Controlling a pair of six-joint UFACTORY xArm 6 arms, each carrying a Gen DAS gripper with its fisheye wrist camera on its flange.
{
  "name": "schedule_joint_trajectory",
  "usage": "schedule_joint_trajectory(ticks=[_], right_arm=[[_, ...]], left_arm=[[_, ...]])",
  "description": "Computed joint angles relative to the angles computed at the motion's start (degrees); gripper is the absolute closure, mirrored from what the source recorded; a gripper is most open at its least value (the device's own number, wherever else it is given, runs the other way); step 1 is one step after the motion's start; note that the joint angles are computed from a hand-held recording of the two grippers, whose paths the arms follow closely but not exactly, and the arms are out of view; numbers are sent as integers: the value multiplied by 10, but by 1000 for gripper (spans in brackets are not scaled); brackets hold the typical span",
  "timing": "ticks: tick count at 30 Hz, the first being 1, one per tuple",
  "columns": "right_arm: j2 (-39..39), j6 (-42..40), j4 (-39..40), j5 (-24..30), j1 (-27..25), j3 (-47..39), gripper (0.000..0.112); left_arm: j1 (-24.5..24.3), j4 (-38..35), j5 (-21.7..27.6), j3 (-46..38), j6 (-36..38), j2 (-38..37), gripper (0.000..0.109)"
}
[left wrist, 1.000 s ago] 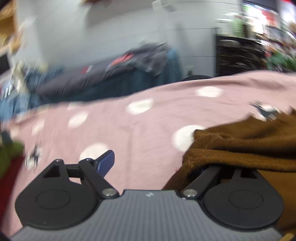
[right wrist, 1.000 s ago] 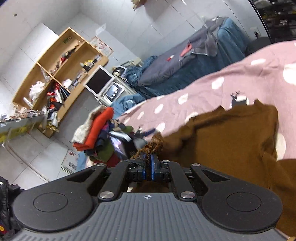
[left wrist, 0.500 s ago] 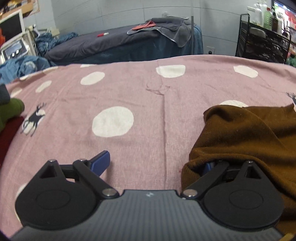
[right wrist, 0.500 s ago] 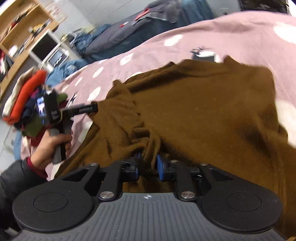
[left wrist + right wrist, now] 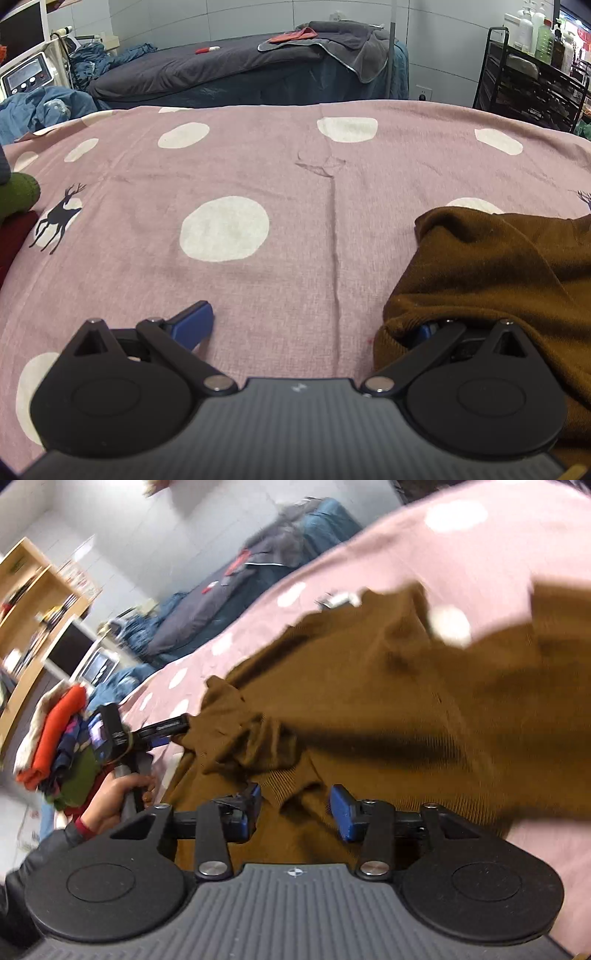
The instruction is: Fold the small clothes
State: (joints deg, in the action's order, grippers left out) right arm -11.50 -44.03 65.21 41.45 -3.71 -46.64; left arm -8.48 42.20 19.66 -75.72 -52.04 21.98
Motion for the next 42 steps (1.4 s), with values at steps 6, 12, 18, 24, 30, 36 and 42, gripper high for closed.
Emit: schedule_joint_trajectory(ticks=[6,12,18,24,30,36,42], right_arm=[[25,11,113,-3,9,10,71],[0,5,156,-10,-1,23,106],[-82,-1,118,49,-90,45,108],[-70,81,-25,-6,-98,42,111],[-84,82,-98,-5,-80,55,111],[-118,27,-37,36,-95,78,111],[-110,95,-96,20,-78,86,102]], left_arm=[[-2,-10,7,-5,15,3,6],[0,-25,2,-6,38,4,6],[-1,-21,5,-11,32,7,6],[-2,-28,9,-14,42,9,6],[0,-49,8,-15,67,9,6],[0,-48,4,-12,66,8,6],[1,-65,3,-13,86,8,6]])
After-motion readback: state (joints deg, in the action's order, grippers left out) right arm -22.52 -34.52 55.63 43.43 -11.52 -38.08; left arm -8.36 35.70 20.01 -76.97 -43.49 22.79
